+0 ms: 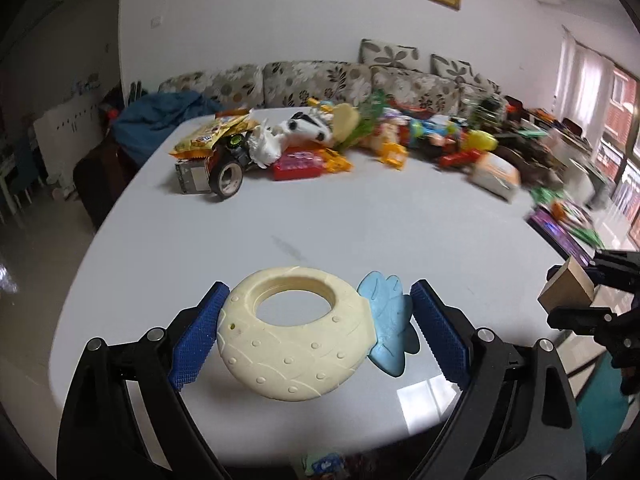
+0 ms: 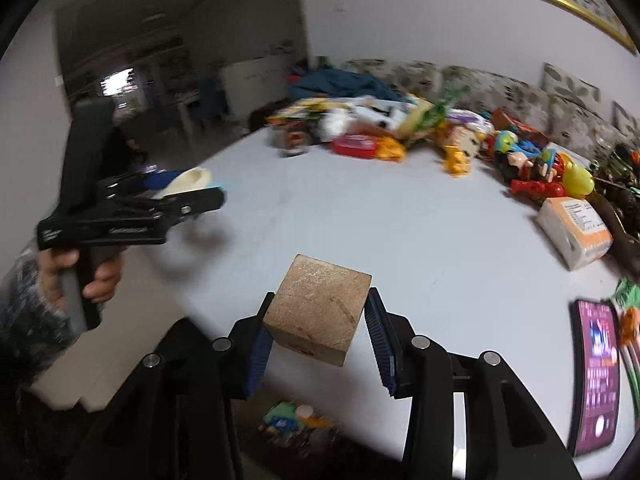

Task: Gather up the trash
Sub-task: 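Drop the wooden block and the ring teether into the cardboard box with both tools, then grasp orange-striped parcel bag with right tool while left tool grasps red toy figure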

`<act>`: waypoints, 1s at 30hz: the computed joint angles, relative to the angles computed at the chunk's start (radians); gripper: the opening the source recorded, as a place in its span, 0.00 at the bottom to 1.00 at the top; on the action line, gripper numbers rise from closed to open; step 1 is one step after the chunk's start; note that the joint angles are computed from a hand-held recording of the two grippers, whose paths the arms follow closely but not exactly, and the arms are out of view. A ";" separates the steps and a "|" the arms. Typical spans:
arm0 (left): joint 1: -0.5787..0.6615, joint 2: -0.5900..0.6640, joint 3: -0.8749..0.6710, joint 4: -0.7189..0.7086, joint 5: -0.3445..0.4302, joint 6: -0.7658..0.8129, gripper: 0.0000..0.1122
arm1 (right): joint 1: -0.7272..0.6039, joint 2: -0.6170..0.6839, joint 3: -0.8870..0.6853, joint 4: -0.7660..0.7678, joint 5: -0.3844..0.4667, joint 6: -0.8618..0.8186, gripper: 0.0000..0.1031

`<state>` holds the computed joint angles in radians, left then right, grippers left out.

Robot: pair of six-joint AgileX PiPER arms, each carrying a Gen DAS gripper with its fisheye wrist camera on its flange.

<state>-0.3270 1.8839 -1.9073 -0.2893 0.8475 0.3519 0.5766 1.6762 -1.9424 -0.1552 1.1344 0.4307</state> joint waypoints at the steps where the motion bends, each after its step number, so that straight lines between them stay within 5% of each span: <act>1: -0.007 -0.074 0.100 0.005 -0.015 0.011 0.79 | 0.022 -0.034 0.048 0.003 -0.009 0.015 0.43; 5: -0.038 -0.276 0.435 0.018 -0.100 0.028 0.79 | 0.098 -0.123 0.251 0.042 -0.062 0.082 0.43; 8: -0.059 -0.298 0.584 0.022 -0.117 0.044 0.79 | 0.089 -0.130 0.442 0.148 -0.178 0.095 0.45; 10: -0.072 -0.219 0.645 -0.008 -0.116 0.134 0.81 | 0.069 -0.066 0.553 0.207 -0.264 0.056 0.75; 11: -0.091 -0.160 0.667 0.032 -0.142 0.137 0.81 | 0.056 -0.025 0.596 0.243 -0.306 0.020 0.81; 14: -0.123 0.017 0.677 0.185 -0.192 0.042 0.67 | 0.017 0.032 0.636 0.361 -0.326 -0.060 0.51; 15: -0.108 0.056 0.646 0.171 -0.137 0.046 0.47 | 0.010 -0.002 0.658 0.384 -0.342 -0.065 0.52; 16: -0.093 0.055 0.634 0.139 -0.111 0.075 0.45 | 0.006 -0.050 0.668 0.393 -0.349 -0.075 0.52; 18: -0.060 -0.011 0.644 0.075 -0.111 0.147 0.52 | -0.002 -0.152 0.634 0.342 -0.324 -0.048 0.62; 20: -0.018 -0.090 0.621 -0.018 -0.084 0.243 0.71 | -0.019 -0.227 0.580 0.256 -0.312 -0.005 0.68; 22: 0.007 -0.139 0.577 -0.085 -0.061 0.304 0.75 | -0.072 -0.250 0.454 0.129 -0.250 0.036 0.71; 25: 0.022 -0.169 0.473 -0.154 -0.027 0.350 0.80 | -0.198 -0.166 0.207 -0.070 -0.127 0.071 0.85; 30: 0.026 -0.139 0.318 -0.246 0.005 0.297 0.80 | -0.546 0.134 -0.212 0.076 0.036 0.030 0.87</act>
